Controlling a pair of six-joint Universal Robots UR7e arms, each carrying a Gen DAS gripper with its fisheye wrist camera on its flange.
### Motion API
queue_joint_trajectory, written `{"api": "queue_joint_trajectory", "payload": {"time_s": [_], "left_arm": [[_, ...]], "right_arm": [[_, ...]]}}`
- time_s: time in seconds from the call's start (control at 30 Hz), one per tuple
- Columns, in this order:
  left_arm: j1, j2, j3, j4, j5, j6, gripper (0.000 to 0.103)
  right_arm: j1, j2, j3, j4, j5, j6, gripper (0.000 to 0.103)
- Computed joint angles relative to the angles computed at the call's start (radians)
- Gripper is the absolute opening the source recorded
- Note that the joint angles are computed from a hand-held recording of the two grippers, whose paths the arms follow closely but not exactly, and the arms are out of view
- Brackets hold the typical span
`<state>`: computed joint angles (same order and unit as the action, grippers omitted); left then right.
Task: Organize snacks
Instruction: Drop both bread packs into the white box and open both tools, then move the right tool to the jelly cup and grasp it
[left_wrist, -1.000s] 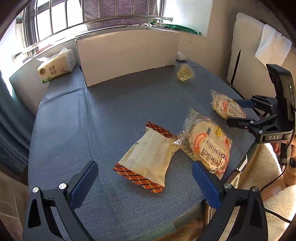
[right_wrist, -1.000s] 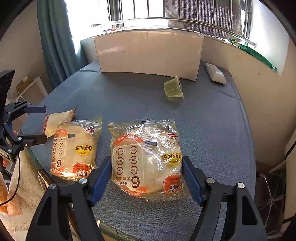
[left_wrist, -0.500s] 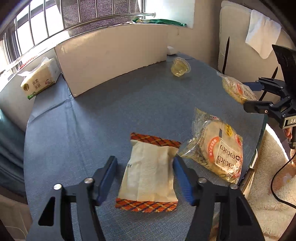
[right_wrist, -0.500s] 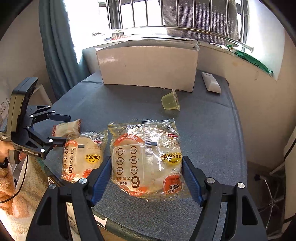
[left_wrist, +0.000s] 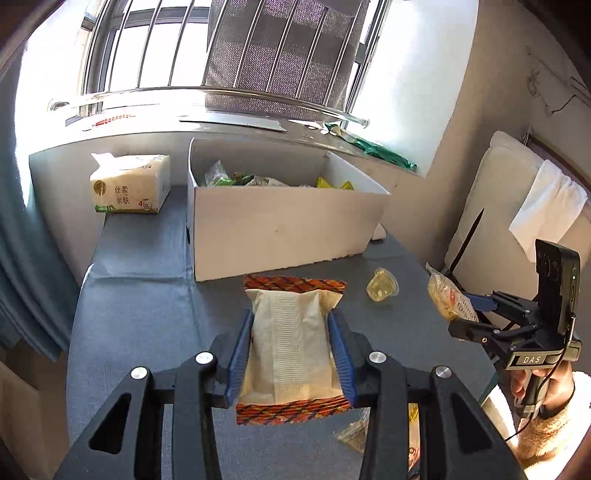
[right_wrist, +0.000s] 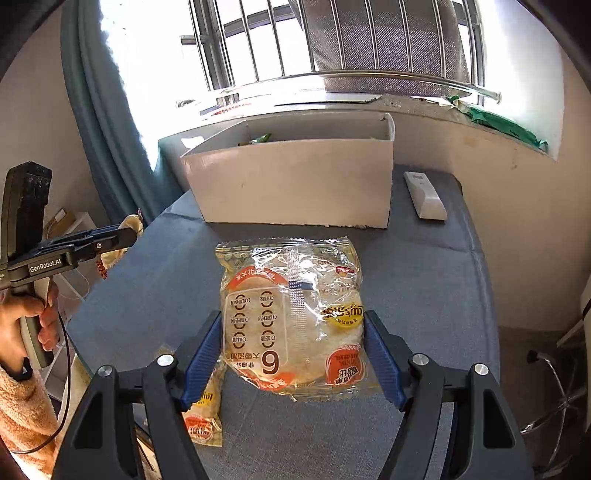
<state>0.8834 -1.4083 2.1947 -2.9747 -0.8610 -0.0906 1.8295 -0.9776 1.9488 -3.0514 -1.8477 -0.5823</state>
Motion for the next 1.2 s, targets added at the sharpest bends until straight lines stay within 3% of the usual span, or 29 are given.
{"api": "queue_joint_trajectory", "payload": {"time_s": [0.1, 0.2, 0.33, 0.47, 0.53, 0.57, 0.6, 0.77, 0.93, 1.2], "left_arm": [[0.023, 0.075, -0.113, -0.066, -0.023, 0.034, 0.045], [0.056, 0.161, -0.264, -0.054, -0.036, 0.035, 0.045], [0.094, 0.273, -0.461, 0.036, -0.009, 0.055, 0.045], [0.127, 0.345, -0.591, 0.116, -0.010, 0.053, 0.046], [0.137, 0.359, -0.624, 0.158, 0.002, 0.034, 0.055], [0.139, 0.359, -0.634, 0.195, 0.015, 0.009, 0.074], [0.140, 0.356, -0.637, 0.227, 0.031, -0.014, 0.100], [0.139, 0.314, -0.579, 0.194, 0.009, 0.011, 0.103], [0.112, 0.265, -0.511, 0.168, 0.040, 0.027, 0.103], [0.023, 0.164, -0.297, 0.024, 0.115, 0.095, 0.103]], "right_arm": [[0.013, 0.039, -0.109, 0.042, 0.044, 0.043, 0.078], [0.030, 0.103, -0.243, 0.077, 0.050, 0.074, 0.078], [0.036, 0.205, -0.478, 0.234, 0.076, 0.172, 0.078], [0.046, 0.309, -0.675, 0.322, 0.068, 0.202, 0.078], [0.047, 0.350, -0.743, 0.332, 0.067, 0.205, 0.082], [0.047, 0.366, -0.771, 0.344, 0.063, 0.220, 0.095], [0.046, 0.377, -0.795, 0.360, 0.066, 0.235, 0.102], [0.050, 0.380, -0.796, 0.352, 0.052, 0.225, 0.103], [0.051, 0.348, -0.739, 0.322, 0.048, 0.210, 0.103], [0.045, 0.203, -0.480, 0.225, 0.090, 0.139, 0.103]]}}
